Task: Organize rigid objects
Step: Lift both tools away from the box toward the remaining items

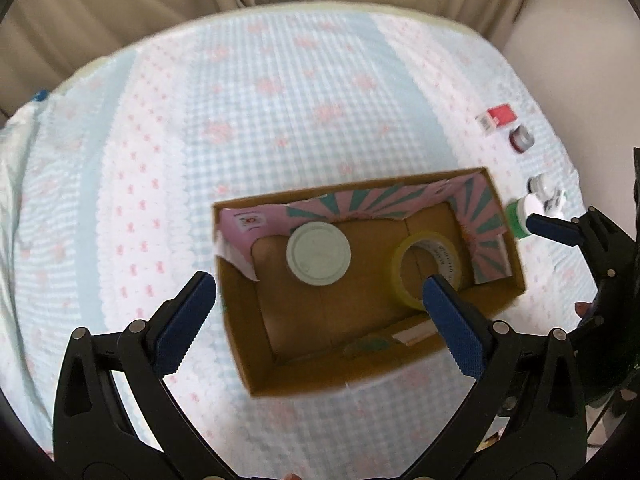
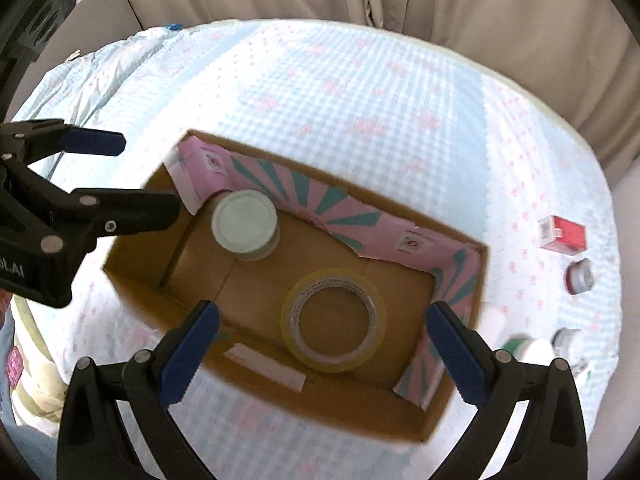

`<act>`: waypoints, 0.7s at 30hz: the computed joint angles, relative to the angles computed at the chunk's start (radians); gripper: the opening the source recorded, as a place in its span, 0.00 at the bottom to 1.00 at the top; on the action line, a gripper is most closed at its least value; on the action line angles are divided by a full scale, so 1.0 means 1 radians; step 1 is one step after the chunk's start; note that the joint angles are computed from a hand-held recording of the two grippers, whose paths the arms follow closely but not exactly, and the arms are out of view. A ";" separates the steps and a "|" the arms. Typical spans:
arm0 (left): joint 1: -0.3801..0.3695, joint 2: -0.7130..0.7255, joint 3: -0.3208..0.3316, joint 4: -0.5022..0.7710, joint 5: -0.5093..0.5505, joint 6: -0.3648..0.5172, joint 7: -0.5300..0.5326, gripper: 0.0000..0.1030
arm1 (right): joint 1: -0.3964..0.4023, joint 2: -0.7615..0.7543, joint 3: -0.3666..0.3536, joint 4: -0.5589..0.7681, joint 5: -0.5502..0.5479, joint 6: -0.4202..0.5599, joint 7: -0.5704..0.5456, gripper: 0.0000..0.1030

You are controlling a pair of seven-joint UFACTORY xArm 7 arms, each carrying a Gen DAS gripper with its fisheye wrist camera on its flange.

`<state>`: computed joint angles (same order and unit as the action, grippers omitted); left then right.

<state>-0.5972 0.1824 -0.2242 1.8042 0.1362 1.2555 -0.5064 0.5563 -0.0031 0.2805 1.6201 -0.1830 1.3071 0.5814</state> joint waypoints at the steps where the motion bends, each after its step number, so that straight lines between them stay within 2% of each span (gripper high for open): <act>1: -0.002 -0.018 0.000 -0.002 0.007 0.007 -0.007 1.00 | -0.001 -0.007 -0.001 0.006 -0.007 0.005 0.003 1.00; 3: -0.008 -0.052 -0.006 0.002 0.025 0.022 -0.030 1.00 | -0.004 -0.032 0.002 0.033 -0.009 0.030 0.014 1.00; 6: -0.019 -0.084 -0.019 0.048 0.054 0.067 -0.063 1.00 | 0.014 -0.012 0.023 0.153 -0.042 0.121 0.069 1.00; 9: -0.046 -0.097 -0.038 0.145 0.122 0.164 -0.108 1.00 | 0.026 -0.023 0.034 0.235 -0.078 0.194 0.126 1.00; 12: -0.066 -0.145 -0.058 0.194 0.178 0.196 -0.179 1.00 | 0.063 0.005 0.067 0.383 -0.209 0.329 0.216 1.00; 17: -0.135 -0.116 -0.105 0.344 0.340 0.290 -0.237 1.00 | 0.202 0.086 0.088 0.657 -0.420 0.570 0.339 1.00; 21: -0.224 -0.056 -0.101 0.469 0.422 0.328 -0.233 1.00 | 0.341 0.151 0.067 0.835 -0.583 0.731 0.376 1.00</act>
<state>-0.8215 0.1265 -0.3250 2.2729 0.5583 1.5833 -0.7394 0.8969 0.1477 0.3479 2.4548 -0.7660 2.0378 0.9577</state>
